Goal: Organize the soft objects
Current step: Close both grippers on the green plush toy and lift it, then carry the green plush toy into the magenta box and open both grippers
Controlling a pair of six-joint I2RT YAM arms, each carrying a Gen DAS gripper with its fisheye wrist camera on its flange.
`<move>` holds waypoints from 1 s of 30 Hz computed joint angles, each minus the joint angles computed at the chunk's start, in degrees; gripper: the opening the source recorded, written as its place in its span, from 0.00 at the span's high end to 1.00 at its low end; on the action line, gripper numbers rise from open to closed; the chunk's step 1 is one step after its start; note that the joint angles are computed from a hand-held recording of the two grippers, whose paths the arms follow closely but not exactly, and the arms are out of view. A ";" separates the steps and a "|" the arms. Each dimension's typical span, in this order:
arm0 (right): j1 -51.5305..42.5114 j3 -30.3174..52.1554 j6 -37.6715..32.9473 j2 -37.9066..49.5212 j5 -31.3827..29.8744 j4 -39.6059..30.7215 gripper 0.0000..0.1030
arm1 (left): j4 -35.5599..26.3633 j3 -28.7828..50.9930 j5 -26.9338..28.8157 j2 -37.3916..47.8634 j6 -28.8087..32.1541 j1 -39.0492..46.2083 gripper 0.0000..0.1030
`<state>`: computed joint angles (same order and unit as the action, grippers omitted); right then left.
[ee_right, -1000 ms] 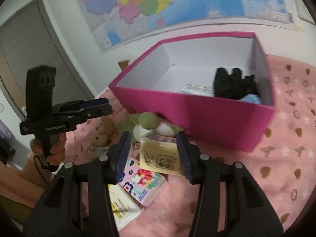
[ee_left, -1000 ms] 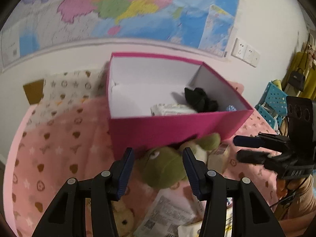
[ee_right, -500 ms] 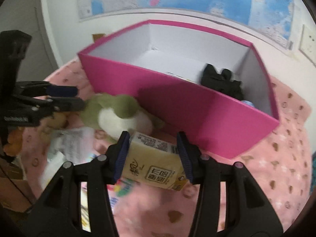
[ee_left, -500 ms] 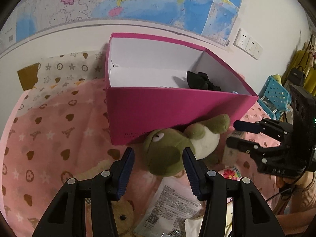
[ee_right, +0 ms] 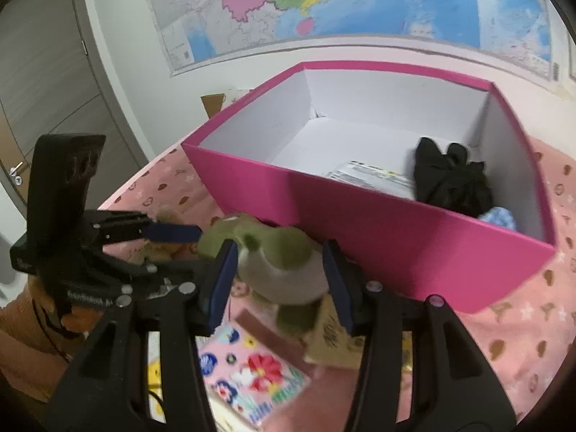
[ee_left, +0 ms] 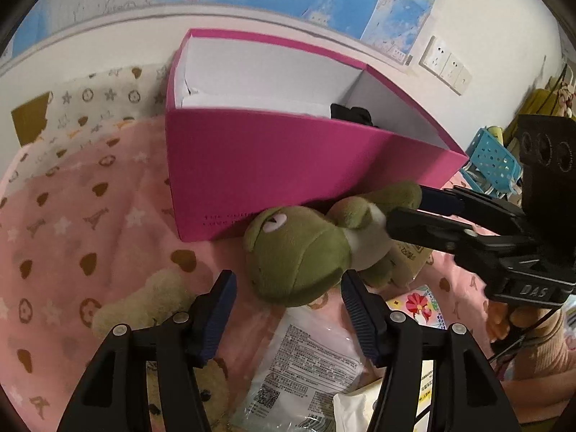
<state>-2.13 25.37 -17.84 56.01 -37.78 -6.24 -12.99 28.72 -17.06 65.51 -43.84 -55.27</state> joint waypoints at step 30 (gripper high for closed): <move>-16.25 10.85 -1.41 -15.79 -27.26 -16.88 0.74 | -10.70 15.04 -15.66 -7.90 3.76 -8.93 0.35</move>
<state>-18.38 36.22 -19.26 40.22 -65.04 -23.12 -23.69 43.75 -32.72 57.60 -40.09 -64.20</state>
